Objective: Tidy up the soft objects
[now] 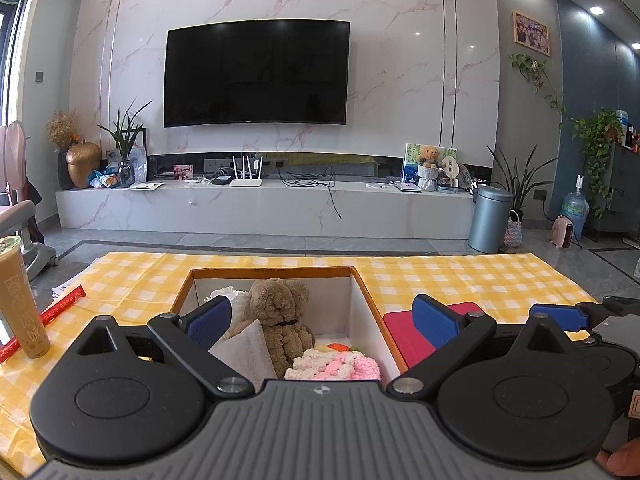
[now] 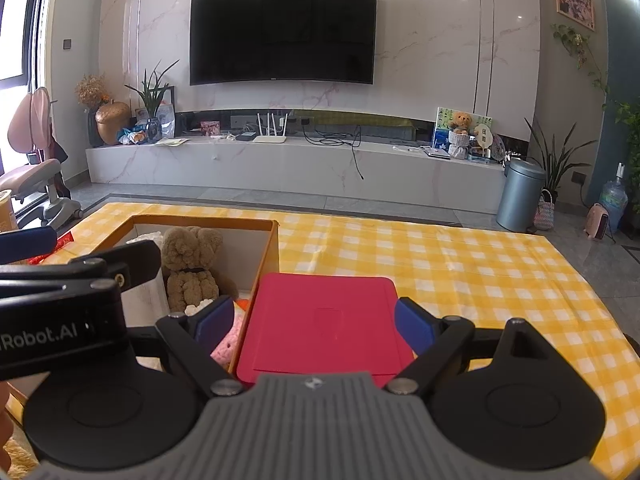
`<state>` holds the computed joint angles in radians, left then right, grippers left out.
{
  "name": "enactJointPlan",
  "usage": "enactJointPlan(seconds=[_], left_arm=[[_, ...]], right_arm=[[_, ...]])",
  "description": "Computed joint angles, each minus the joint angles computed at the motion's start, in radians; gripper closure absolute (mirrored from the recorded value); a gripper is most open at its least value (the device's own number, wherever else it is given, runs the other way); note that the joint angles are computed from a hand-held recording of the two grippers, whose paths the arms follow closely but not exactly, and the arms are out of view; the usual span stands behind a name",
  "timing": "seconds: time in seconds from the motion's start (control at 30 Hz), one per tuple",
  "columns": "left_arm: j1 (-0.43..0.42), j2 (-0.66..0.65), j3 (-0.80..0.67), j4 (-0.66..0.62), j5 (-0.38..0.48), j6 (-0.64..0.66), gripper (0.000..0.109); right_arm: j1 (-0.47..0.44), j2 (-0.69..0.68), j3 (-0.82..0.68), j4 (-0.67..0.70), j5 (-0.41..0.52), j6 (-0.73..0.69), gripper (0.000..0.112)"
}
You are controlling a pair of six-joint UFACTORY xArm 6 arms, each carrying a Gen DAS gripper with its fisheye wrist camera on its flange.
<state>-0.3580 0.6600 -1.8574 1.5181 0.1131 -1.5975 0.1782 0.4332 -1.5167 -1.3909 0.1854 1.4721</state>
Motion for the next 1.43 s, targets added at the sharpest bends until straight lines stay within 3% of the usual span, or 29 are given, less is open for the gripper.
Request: enactJointPlan(seconds=[0.53,1.43], left_arm=[[-0.006,-0.012,0.000,0.096,0.014,-0.083,0.006],[-0.006,-0.006,0.012,0.014,0.013,0.005,0.006]], right_arm=[[-0.003,-0.003,0.006,-0.038,0.002,0.056,0.026],[0.001,0.008,0.008,0.037,0.007,-0.013,0.026]])
